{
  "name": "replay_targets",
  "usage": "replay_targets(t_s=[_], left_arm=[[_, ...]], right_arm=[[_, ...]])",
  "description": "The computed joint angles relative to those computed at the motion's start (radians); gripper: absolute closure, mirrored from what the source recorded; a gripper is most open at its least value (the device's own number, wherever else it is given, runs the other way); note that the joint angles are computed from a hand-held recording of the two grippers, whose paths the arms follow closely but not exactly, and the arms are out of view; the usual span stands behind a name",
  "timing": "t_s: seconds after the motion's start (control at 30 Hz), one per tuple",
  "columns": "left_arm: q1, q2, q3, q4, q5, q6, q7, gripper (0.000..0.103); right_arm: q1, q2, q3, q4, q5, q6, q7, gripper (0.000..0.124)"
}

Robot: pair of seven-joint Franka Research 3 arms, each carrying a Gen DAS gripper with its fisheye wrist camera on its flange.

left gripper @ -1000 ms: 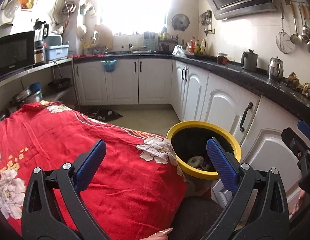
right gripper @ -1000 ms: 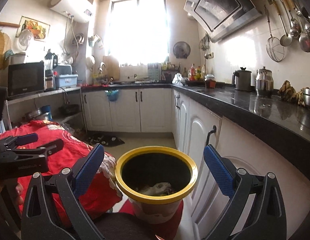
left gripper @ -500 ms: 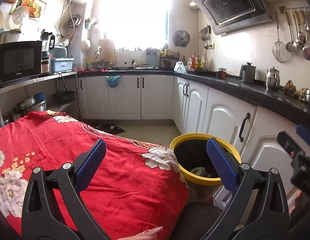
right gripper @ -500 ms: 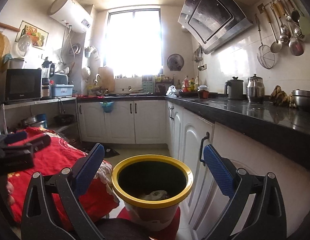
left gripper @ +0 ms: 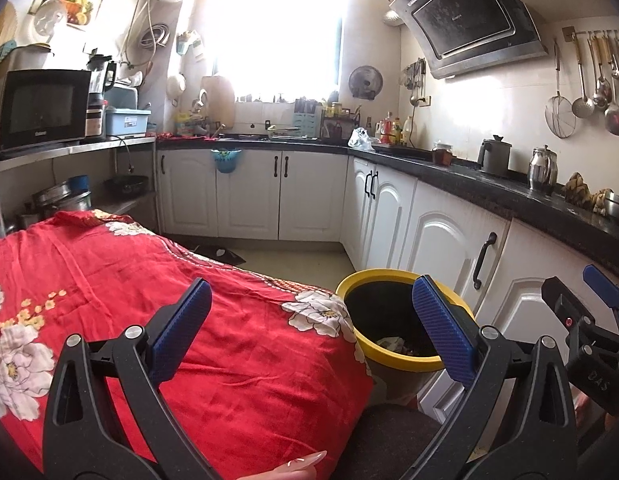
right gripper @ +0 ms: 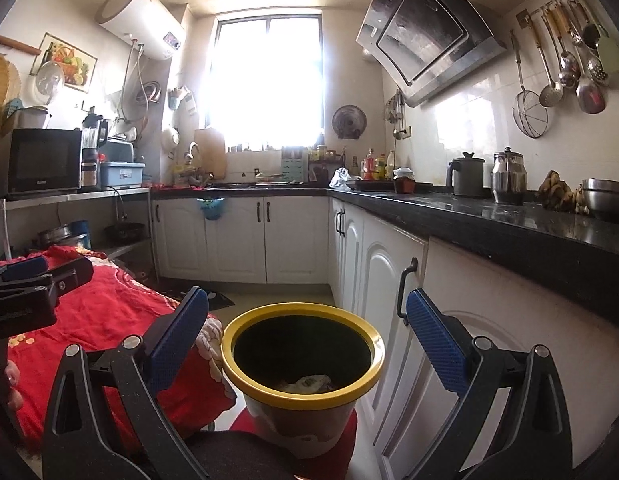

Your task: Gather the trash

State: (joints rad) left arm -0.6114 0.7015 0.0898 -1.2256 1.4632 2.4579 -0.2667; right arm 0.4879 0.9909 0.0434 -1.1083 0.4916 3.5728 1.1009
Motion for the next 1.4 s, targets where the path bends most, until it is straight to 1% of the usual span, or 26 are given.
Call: replay_targets(t_s=[0.17, 0.47, 1.4], left_arm=[[0.000, 0.000, 0.000, -0.001, -0.001, -0.001, 0.004, 0.011], [0.000, 0.001, 0.000, 0.001, -0.001, -0.002, 0.003, 0.011], [-0.001, -0.005, 0.000, 0.000, 0.009, -0.007, 0.001, 0.011]], right_arm=[[-0.011, -0.008, 0.020, -0.017, -0.034, 0.016, 0.005, 0.027], [-0.006, -0.008, 0.012, -0.017, -0.028, 0.015, 0.004, 0.027], [-0.018, -0.001, 0.023, -0.011, -0.045, 0.020, 0.018, 0.027]])
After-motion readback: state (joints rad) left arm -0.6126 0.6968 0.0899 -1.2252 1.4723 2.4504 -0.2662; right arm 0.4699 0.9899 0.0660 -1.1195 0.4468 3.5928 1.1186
